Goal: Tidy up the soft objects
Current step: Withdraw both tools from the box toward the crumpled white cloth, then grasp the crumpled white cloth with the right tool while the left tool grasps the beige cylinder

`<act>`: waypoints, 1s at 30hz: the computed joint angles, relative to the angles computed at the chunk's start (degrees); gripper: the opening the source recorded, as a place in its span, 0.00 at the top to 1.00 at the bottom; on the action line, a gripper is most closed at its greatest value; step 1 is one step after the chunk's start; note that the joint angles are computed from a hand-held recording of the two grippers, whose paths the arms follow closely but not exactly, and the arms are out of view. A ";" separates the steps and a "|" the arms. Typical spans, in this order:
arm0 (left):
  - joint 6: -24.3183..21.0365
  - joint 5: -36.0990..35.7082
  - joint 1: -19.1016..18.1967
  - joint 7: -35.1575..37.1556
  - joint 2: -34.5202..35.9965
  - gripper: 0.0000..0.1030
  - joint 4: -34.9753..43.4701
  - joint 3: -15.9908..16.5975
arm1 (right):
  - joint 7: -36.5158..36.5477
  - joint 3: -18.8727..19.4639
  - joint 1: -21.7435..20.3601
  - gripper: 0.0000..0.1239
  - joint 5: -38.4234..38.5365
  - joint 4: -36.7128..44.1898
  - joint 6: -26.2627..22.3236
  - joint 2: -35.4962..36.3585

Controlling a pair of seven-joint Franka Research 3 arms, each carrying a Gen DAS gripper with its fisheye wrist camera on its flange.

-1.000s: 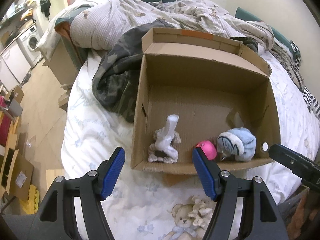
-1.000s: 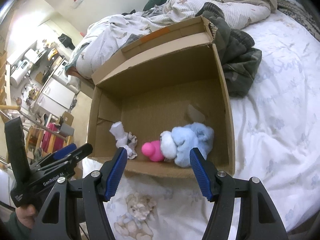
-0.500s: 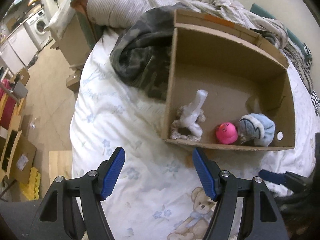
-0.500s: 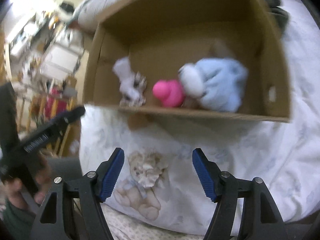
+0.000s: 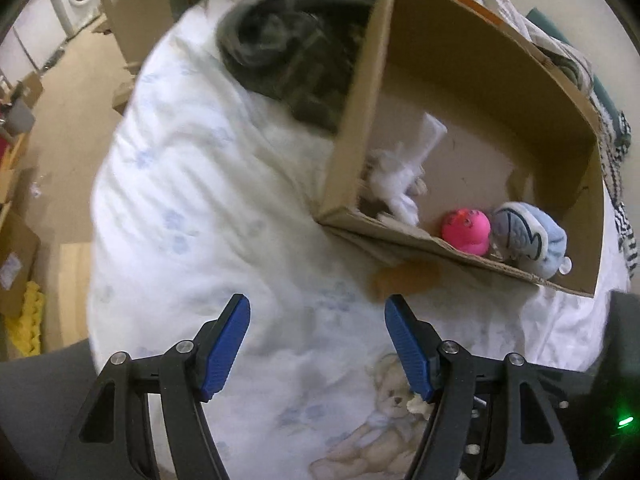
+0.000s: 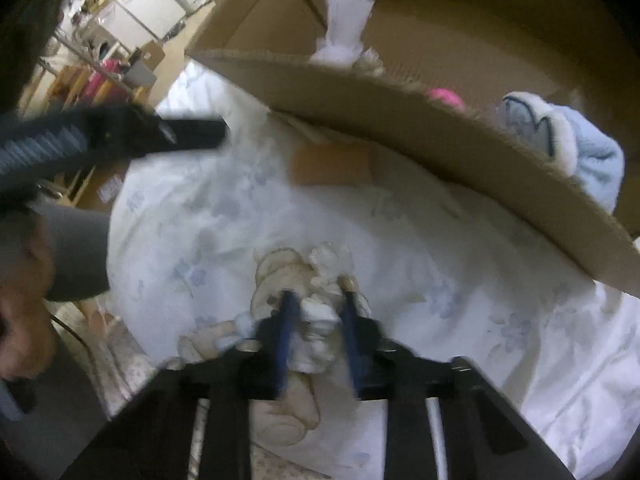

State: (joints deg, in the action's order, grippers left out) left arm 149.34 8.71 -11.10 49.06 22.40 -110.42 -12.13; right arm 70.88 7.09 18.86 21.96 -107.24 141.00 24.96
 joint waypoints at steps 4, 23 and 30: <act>3.54 2.07 -1.58 -0.74 2.17 0.35 0.85 0.36 | -0.50 0.30 -2.10 0.87 4.28 -1.63 1.58 -2.04; 3.16 -0.85 -0.18 9.11 11.56 0.92 10.34 -3.44 | 1.42 -0.74 -5.53 0.87 12.42 -6.33 5.03 -6.82; 5.03 -2.14 -0.86 10.25 7.66 0.93 6.17 -3.25 | 1.07 -0.58 -5.74 0.87 12.91 -6.40 5.12 -6.86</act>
State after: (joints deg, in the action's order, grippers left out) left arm 154.37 6.58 -11.95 59.30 30.06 -104.25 -15.38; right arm 71.95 6.51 13.13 34.88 -113.64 146.12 18.10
